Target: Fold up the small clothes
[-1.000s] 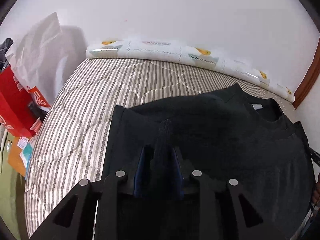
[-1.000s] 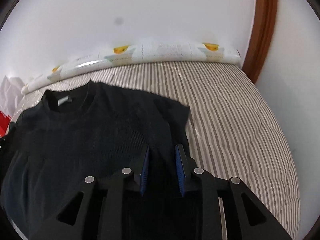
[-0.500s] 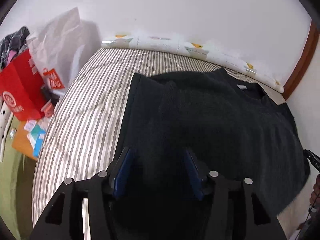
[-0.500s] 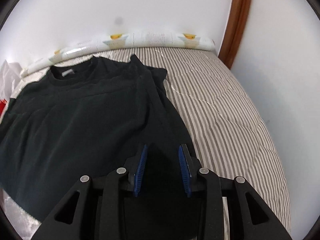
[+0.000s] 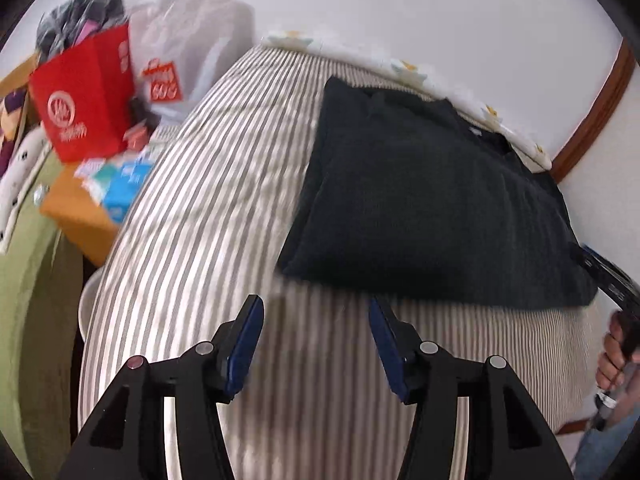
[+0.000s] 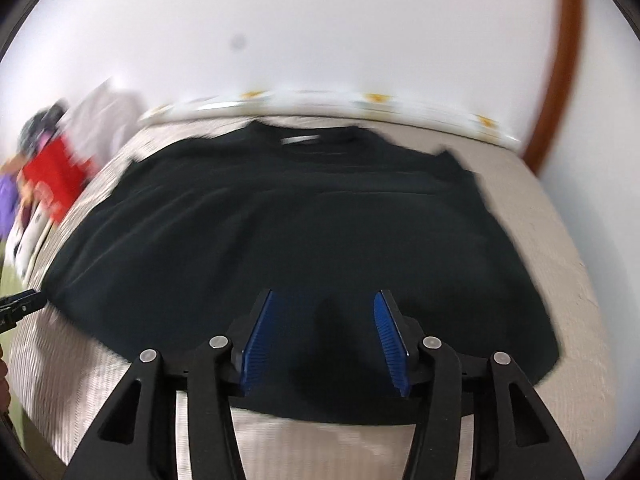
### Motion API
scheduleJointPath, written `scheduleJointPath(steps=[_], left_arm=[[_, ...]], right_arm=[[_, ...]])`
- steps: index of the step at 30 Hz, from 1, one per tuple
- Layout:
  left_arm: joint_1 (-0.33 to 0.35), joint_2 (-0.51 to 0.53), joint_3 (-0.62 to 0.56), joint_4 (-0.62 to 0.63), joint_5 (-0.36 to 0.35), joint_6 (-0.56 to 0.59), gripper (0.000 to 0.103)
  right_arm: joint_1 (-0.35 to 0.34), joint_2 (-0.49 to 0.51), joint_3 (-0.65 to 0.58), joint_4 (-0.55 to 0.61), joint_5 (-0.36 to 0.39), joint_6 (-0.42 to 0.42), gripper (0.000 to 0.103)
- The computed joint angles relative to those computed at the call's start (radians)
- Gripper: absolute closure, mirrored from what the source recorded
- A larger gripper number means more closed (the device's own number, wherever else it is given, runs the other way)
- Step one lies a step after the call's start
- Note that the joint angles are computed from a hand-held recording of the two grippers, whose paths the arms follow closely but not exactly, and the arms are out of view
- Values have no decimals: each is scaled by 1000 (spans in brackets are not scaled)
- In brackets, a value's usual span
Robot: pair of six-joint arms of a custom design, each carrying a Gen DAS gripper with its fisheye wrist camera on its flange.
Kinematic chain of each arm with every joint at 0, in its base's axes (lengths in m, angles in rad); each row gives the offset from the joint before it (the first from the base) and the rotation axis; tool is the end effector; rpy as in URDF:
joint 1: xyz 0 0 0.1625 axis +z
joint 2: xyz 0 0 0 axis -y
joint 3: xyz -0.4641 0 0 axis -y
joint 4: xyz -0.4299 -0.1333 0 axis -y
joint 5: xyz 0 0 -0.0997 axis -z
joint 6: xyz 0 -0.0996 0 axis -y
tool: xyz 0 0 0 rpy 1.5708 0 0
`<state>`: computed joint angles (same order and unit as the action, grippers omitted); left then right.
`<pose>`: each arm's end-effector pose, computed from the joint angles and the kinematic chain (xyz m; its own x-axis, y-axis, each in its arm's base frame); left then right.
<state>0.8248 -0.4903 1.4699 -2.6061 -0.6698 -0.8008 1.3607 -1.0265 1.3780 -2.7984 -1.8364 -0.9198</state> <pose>-0.3552 -0.6958 -0.0321 -0.8245 -0.2554 -0.5049 0.1231 0.7899 -0.6007 -0.0582 -0.7868 0.4266 -0.6526 -0.2566 0.7130 -0.6364 0.6964 -0.3319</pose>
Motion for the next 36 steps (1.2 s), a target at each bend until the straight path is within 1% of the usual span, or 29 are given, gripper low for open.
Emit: scheduleJointPath(steps=[5,7,9,11,15,19,22,24,28,29,30,31,32,33,34,36], left_arm=[[-25,-64,125,11,6,-92,50],[-32,-86,163,-2,6,-100,48],[-33,-103,193,-29,-1,-87,45],[-33,-116,215,-58,-2,-70,44],[-23,-138,257,-143,-19,-25,43],[-7,-144,268,-193,-44,32,43],[5,-144,263,-186,-57,51,43],[12,-145,263,-197,-70,74,43],[20,-141,255,-209,-75,112,43],[23,-137,249,-217,-78,122,43],[24,-134,244,-220,-80,126,43],[27,-129,237,-221,-82,128,43],[28,-125,231,-223,-81,131,43],[29,-117,220,-221,-78,130,43],[30,-112,209,-212,-76,124,43],[31,-98,185,-203,-79,117,43]], right_arm=[[63,14,127,-55,-20,-76,50],[86,20,172,-78,-25,-110,50],[110,30,222,-118,-27,-169,46],[124,39,254,-157,-28,-215,43],[149,43,337,-228,-46,-292,43],[169,79,373,-329,-82,-364,43],[178,107,371,-357,-108,-356,43],[180,123,364,-385,-98,-341,43],[185,144,325,-346,-91,-281,43],[185,149,316,-342,-88,-267,48],[185,154,312,-353,-85,-265,60],[184,159,313,-380,-82,-275,69],[182,154,311,-374,-70,-277,80],[177,135,309,-327,-42,-252,87],[174,125,305,-303,-24,-227,89],[163,87,294,-234,35,-157,91]])
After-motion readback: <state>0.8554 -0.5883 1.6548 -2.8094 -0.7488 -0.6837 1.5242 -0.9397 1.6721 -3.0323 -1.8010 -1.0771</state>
